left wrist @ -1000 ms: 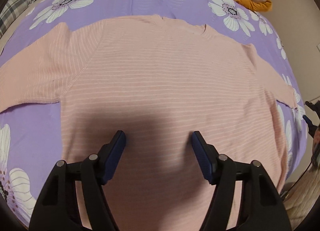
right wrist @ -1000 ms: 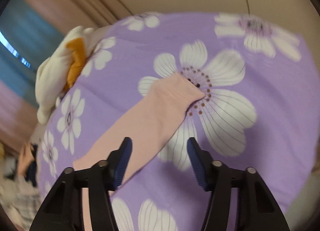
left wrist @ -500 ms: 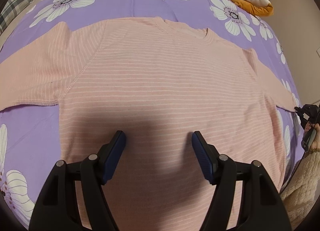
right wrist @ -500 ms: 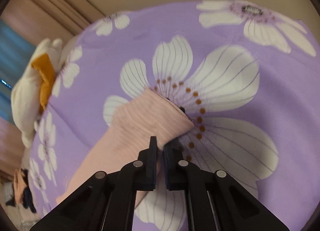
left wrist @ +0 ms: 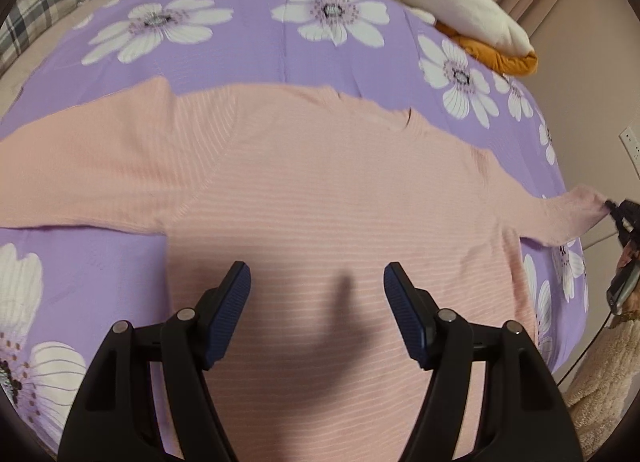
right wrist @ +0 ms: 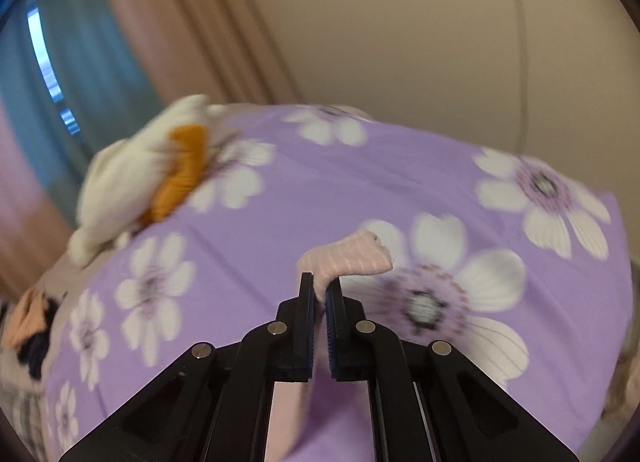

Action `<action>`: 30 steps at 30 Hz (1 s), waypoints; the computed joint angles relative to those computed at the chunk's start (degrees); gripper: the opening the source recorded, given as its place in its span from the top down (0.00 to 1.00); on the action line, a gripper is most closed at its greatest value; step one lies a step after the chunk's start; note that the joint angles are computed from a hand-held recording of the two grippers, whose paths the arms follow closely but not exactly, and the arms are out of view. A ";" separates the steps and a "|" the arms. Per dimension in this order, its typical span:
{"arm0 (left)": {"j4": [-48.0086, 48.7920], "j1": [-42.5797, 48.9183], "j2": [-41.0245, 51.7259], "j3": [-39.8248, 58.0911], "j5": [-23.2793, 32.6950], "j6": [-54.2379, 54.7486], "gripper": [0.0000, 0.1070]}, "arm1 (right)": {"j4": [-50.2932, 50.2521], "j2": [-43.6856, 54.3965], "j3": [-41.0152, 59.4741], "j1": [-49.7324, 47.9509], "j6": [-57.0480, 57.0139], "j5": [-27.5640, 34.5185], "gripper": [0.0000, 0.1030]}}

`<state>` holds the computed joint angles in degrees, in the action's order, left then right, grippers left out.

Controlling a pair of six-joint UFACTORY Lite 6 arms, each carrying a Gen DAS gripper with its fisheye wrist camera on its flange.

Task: Fold small clothes
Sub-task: 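Carry the held sleeve across the sweater body with the right tool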

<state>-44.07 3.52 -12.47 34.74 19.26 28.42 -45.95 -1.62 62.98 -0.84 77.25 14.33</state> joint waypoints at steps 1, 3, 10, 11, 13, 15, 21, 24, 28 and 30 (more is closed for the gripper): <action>0.61 0.18 -0.97 -0.24 -0.12 -0.41 0.36 | -1.43 -0.01 1.42 2.32 0.41 1.21 0.94; 1.24 0.91 -2.58 -0.69 0.21 -0.70 0.36 | -4.16 1.00 4.45 6.90 1.67 3.65 0.94; -1.86 4.63 -6.79 -1.71 3.65 3.15 0.35 | -6.29 5.29 11.82 21.38 0.89 10.10 0.94; -2.23 5.19 -7.43 -1.84 4.27 3.68 0.35 | -6.57 5.87 12.51 23.18 0.93 10.39 0.94; -3.11 6.19 -8.66 -2.22 5.20 4.82 0.35 | -6.87 7.07 14.07 26.60 1.14 12.06 0.94; -3.96 7.28 -9.93 -2.65 6.07 6.04 0.35 | -6.89 8.48 15.79 29.58 0.86 13.01 0.94; -6.13 10.46 -11.88 -3.52 8.27 9.29 0.35 | -3.70 12.76 21.35 37.21 -2.88 15.43 0.94; -7.03 12.11 -12.39 -3.73 9.50 10.69 0.35 | -4.43 15.85 24.49 40.99 -3.34 18.18 0.94; -8.63 13.97 -12.56 -4.13 10.65 13.09 0.35 | -2.91 18.70 26.43 43.42 -4.04 18.24 0.94; -9.19 14.68 -12.46 -4.40 11.08 14.07 0.35 | -1.51 20.30 27.37 44.24 -4.70 17.85 0.94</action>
